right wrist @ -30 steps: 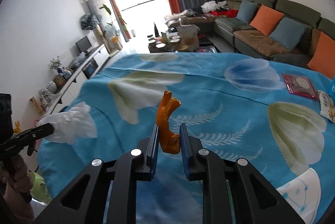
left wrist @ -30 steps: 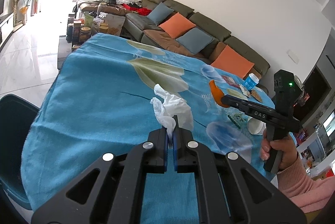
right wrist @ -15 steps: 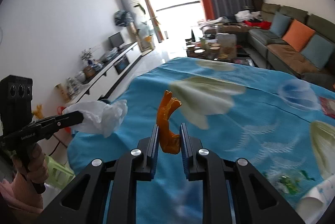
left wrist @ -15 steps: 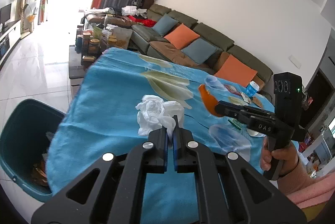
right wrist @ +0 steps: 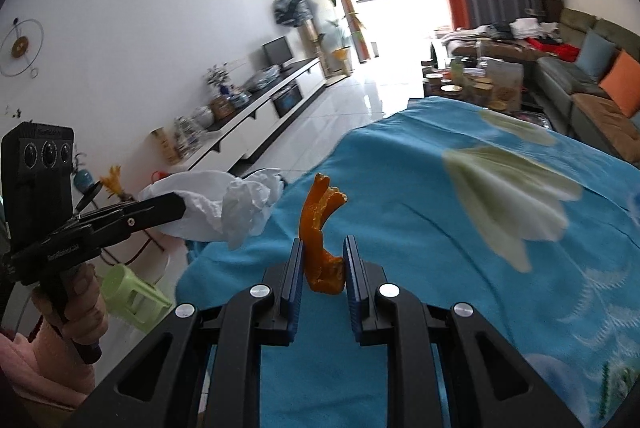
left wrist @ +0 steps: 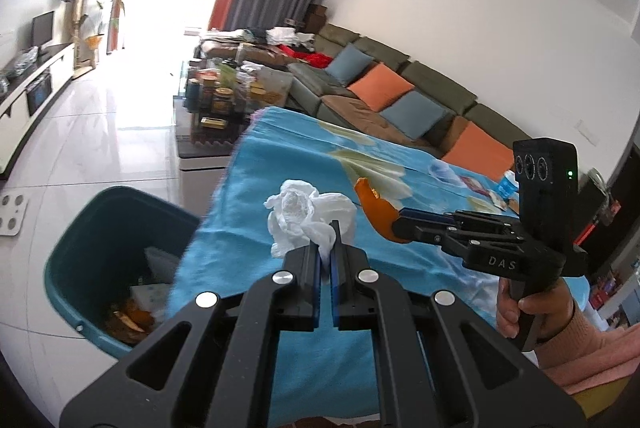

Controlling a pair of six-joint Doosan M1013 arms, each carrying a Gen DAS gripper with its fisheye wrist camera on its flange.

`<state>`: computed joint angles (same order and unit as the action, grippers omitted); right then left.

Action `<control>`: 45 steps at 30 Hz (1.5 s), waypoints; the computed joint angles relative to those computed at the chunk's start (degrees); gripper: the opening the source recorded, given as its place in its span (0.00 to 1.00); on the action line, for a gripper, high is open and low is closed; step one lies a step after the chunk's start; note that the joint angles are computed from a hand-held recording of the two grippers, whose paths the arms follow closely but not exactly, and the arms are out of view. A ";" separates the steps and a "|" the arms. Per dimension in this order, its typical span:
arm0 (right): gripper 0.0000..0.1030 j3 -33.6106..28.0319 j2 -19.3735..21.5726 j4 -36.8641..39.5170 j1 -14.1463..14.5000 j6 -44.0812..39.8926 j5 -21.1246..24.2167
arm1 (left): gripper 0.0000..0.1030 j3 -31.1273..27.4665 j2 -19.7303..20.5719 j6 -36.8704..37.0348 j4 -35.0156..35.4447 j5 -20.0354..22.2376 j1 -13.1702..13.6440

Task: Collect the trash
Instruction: 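Carry the tissue and orange peel with both tools over the teal bin, then open both tools to drop the tissue and peel into the bin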

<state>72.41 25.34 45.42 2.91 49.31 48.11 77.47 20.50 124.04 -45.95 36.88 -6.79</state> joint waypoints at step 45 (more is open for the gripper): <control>0.18 -17.06 11.55 -2.31 6.76 3.55 12.80 | 0.04 -0.58 1.65 -26.50 23.15 -4.43 3.27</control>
